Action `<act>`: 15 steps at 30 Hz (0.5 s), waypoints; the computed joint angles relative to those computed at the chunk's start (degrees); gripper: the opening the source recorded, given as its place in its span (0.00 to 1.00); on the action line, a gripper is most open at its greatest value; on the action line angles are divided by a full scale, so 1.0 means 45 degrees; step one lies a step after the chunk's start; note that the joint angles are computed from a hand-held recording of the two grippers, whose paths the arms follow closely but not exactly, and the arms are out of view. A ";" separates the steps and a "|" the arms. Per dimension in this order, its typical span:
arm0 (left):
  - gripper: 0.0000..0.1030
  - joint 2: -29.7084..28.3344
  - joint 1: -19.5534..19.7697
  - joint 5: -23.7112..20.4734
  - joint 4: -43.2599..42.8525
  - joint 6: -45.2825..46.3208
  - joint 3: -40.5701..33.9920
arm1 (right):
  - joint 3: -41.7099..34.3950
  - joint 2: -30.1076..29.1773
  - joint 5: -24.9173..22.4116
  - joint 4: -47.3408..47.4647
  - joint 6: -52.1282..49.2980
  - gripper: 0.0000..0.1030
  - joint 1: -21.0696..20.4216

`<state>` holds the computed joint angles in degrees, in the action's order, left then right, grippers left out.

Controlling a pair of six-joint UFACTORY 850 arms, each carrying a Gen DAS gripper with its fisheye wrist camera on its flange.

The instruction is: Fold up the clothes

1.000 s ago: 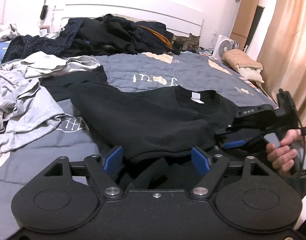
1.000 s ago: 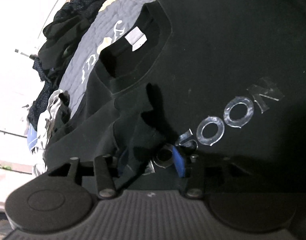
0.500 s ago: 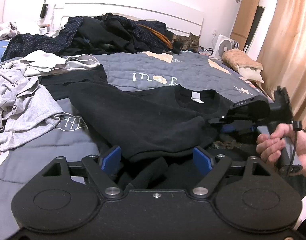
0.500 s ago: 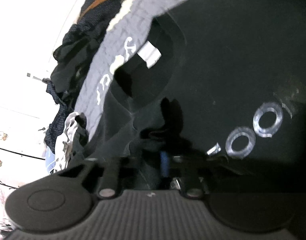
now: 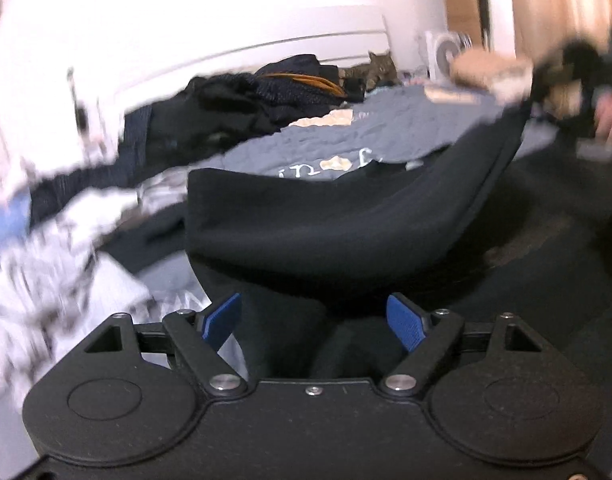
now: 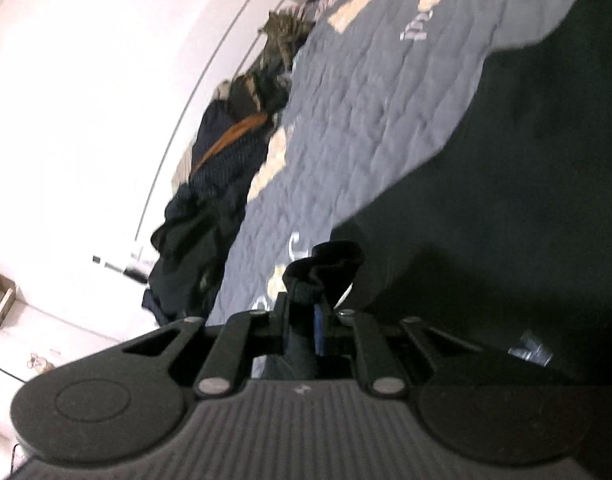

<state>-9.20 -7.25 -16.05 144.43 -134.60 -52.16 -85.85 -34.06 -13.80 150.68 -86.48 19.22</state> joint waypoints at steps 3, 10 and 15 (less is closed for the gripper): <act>0.77 -0.0784 -0.0292 -0.0229 -0.1428 0.1943 -0.0632 | 0.0102 0.0064 -0.0071 0.0767 -0.0503 0.11 -0.0236; 0.77 -0.2040 -0.1322 -0.2142 -0.2517 0.5940 -0.1126 | 0.0064 0.0017 0.0009 0.2162 -0.1876 0.11 -0.0501; 0.77 -0.1754 -0.1298 -0.2622 -0.1421 0.7479 -0.0299 | -0.0236 -0.0260 0.0322 0.1350 -0.1459 0.11 -0.0584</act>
<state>-17.09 -13.09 -27.85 138.03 -100.94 -53.51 -86.91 -35.24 -12.35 156.76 -93.04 16.60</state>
